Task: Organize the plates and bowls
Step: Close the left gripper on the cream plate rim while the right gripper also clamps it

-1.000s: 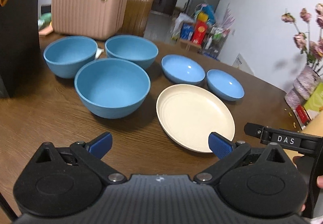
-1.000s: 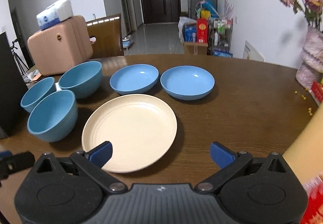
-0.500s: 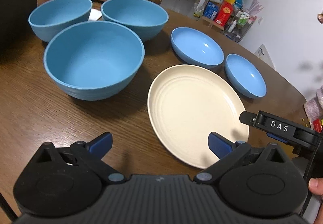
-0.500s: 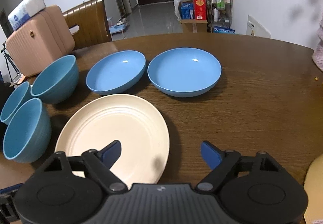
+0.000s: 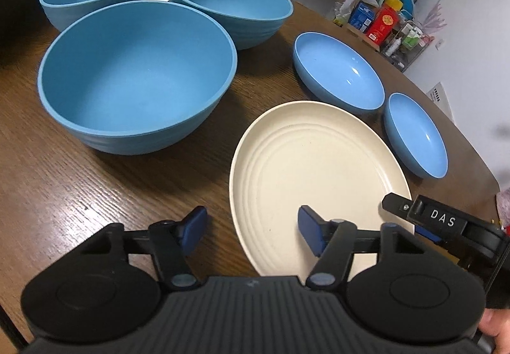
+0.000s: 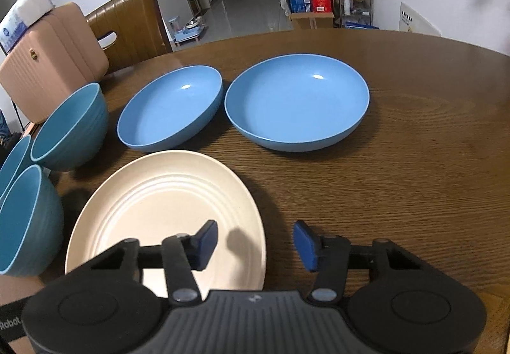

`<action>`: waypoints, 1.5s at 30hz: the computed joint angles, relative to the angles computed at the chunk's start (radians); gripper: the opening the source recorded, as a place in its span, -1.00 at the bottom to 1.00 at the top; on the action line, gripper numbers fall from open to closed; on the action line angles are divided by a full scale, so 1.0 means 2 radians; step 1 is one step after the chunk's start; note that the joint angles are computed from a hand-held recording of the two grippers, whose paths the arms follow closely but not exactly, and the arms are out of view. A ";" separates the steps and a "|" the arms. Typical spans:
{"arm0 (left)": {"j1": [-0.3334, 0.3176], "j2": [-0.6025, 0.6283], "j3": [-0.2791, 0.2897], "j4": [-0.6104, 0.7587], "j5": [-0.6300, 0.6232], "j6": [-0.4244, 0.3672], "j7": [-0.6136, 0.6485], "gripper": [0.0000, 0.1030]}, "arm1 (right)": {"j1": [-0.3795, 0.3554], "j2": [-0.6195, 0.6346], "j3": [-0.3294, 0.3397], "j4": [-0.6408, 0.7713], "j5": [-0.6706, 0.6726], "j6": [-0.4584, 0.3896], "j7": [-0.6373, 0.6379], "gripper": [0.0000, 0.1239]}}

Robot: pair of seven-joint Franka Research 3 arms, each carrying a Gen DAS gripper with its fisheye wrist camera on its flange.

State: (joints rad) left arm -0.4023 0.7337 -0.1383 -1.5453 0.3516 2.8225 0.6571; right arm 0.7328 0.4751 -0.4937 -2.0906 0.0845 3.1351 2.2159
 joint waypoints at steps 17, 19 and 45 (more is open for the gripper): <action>-0.018 0.032 0.019 0.046 0.014 -0.020 -0.014 -0.46 | -0.060 0.002 0.070 -0.002 0.082 0.047 -0.080 -0.76; -0.024 0.033 0.027 0.047 0.024 -0.018 -0.021 -0.56 | -0.061 0.002 0.074 -0.003 0.096 0.054 -0.088 -0.77; -0.050 -0.008 0.064 -0.016 0.117 0.021 -0.071 -0.66 | 0.048 -0.007 0.002 -0.042 0.238 0.090 -0.176 -0.88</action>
State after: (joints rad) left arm -0.5031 0.7167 -0.0107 -1.5765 0.5860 2.8637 0.5158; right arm 0.8291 0.4602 -0.4889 -2.1742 0.5598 3.3144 1.8631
